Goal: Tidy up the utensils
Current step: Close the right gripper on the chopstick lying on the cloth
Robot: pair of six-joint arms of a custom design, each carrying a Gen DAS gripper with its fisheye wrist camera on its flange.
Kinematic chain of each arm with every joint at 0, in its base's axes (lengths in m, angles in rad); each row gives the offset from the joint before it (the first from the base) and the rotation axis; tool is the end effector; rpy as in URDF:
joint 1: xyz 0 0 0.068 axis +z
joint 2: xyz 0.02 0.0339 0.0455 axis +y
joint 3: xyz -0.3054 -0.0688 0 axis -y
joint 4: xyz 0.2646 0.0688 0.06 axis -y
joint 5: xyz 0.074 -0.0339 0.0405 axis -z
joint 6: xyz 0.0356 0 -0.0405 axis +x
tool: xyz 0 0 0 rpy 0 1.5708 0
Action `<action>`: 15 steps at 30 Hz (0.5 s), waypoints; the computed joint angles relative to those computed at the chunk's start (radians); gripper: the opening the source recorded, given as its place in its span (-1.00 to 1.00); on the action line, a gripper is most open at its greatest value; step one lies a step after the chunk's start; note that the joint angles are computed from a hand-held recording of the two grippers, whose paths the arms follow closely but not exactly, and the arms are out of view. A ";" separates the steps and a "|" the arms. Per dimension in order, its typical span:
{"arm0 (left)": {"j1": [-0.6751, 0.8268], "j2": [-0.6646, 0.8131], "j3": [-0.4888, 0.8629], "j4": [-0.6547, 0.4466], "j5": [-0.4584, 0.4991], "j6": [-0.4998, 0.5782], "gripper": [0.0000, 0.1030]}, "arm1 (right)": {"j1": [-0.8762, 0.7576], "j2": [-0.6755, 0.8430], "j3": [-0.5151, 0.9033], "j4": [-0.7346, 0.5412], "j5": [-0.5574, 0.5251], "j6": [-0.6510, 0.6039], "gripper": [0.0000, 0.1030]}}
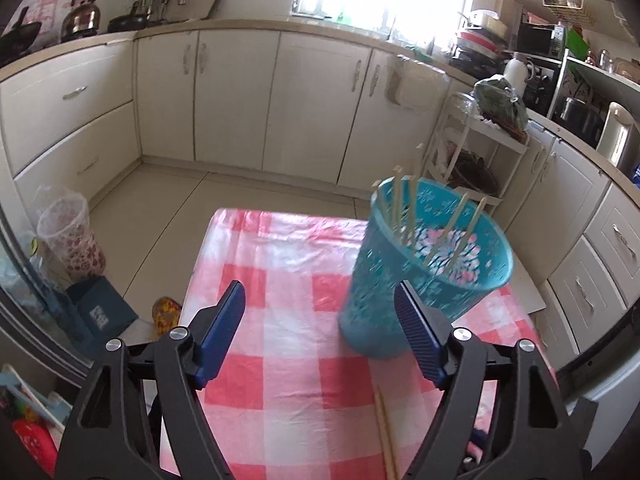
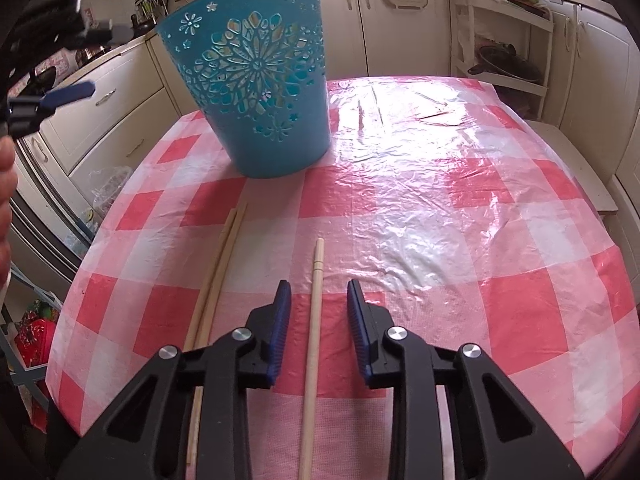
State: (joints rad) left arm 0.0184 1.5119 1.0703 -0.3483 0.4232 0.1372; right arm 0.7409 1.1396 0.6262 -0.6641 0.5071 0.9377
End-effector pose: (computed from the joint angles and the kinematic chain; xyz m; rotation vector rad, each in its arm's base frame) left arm 0.3420 -0.0083 0.2839 0.3398 2.2860 -0.4194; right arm 0.1538 0.1172 0.2162 0.3753 2.4835 -0.0623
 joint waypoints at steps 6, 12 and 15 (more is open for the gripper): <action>0.070 0.115 -0.116 0.060 -0.006 0.046 0.44 | -0.014 0.008 0.024 -0.054 -0.022 -0.034 -0.88; 0.101 0.156 -0.178 0.115 0.011 0.084 0.44 | 0.030 0.060 0.074 -0.149 0.001 -0.060 -0.88; 0.110 0.151 -0.194 0.139 0.029 0.081 0.47 | -0.008 0.015 0.061 -0.130 -0.058 -0.071 -0.89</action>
State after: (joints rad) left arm 0.1281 1.6634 0.8766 -0.2097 0.4518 0.2184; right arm 0.7331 1.1544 0.6870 -0.7944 0.4494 0.8665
